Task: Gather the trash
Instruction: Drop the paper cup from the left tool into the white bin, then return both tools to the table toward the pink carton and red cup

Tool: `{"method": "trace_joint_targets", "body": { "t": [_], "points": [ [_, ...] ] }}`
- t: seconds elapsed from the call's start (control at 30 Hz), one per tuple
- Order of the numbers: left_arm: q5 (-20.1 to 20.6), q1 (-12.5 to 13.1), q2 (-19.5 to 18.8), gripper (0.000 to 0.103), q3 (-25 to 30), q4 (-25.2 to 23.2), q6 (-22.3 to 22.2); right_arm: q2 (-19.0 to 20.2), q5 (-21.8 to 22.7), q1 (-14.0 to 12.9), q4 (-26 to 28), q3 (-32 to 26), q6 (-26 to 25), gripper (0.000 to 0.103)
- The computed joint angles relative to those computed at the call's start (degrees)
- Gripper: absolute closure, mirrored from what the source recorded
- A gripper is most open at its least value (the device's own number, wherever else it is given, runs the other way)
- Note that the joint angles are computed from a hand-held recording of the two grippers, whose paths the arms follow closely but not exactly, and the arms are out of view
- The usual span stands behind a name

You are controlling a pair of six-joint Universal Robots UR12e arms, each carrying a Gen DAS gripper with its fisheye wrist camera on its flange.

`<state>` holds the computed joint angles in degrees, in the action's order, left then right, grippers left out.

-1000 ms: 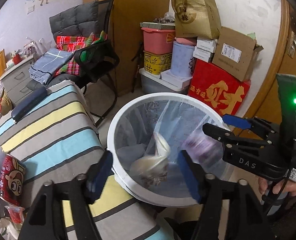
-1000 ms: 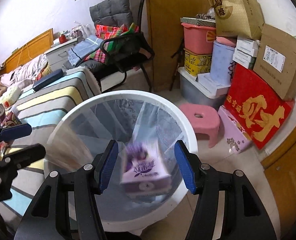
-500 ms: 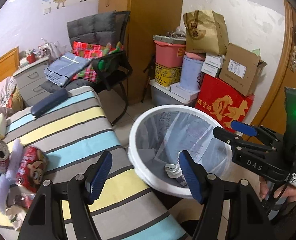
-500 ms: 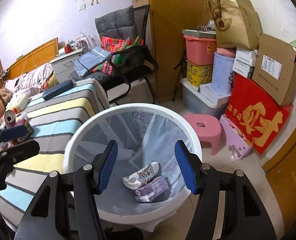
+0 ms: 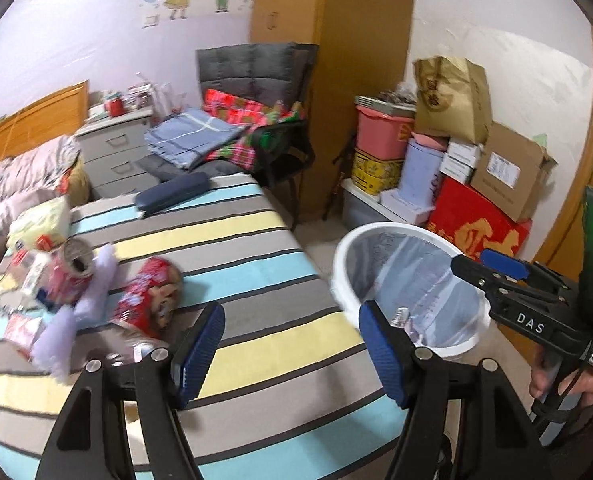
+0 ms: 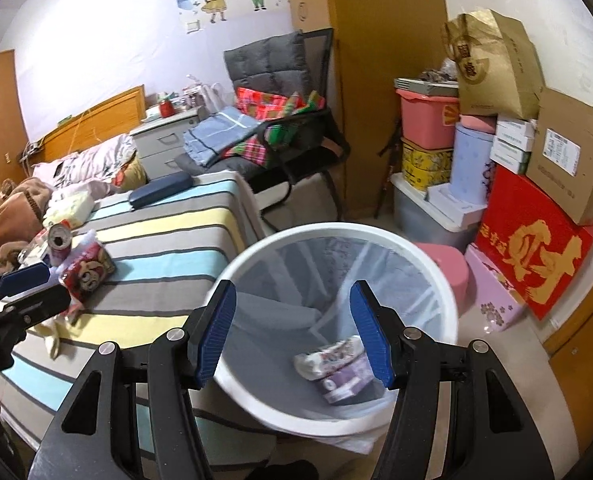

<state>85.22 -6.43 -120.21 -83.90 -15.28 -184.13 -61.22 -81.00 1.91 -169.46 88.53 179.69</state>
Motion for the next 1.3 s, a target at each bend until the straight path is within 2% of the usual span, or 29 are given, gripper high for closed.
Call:
{"method": "trace_joint_targets", "body": {
  "t": [0.1,0.27,0.4,0.7,0.8,0.93,1.03,1.13,1.3],
  "points": [
    [2.5,0.7,1.2,0.034,-1.9,2.0,-0.3,0.1,1.0,0.6,-0.3,-0.2,-0.3,0.042],
    [3.5,2.8,3.3,0.034,-5.1,3.8,-3.1,0.4,3.2,1.5,-0.3,-0.6,-0.9,0.042],
    [6.3,4.0,4.5,0.034,-6.9,4.3,-3.7,0.8,4.7,2.2,0.5,-1.0,-1.6,0.042],
    [8.8,7.5,6.6,0.034,-10.9,3.7,-6.7,1.7,7.9,4.4,3.1,-2.5,-4.0,0.042],
    [8.5,8.7,7.1,0.034,-12.1,4.0,-7.9,2.2,8.6,5.1,4.5,-3.2,-4.8,0.042],
    [10.0,10.0,7.7,0.034,-13.4,4.0,-8.9,2.9,10.3,5.9,7.2,-4.4,-4.8,0.042],
    [9.1,11.3,7.9,0.034,-14.0,4.2,-9.5,3.4,11.0,6.6,9.1,-5.4,-4.9,0.042],
    [9.7,12.0,7.6,0.034,-13.7,2.9,-9.5,4.0,11.1,7.4,11.4,-6.6,-6.1,0.042],
    [7.5,13.1,6.6,0.031,-12.6,1.5,-9.2,5.0,11.8,8.3,14.1,-8.3,-6.8,0.042]
  ]
}}
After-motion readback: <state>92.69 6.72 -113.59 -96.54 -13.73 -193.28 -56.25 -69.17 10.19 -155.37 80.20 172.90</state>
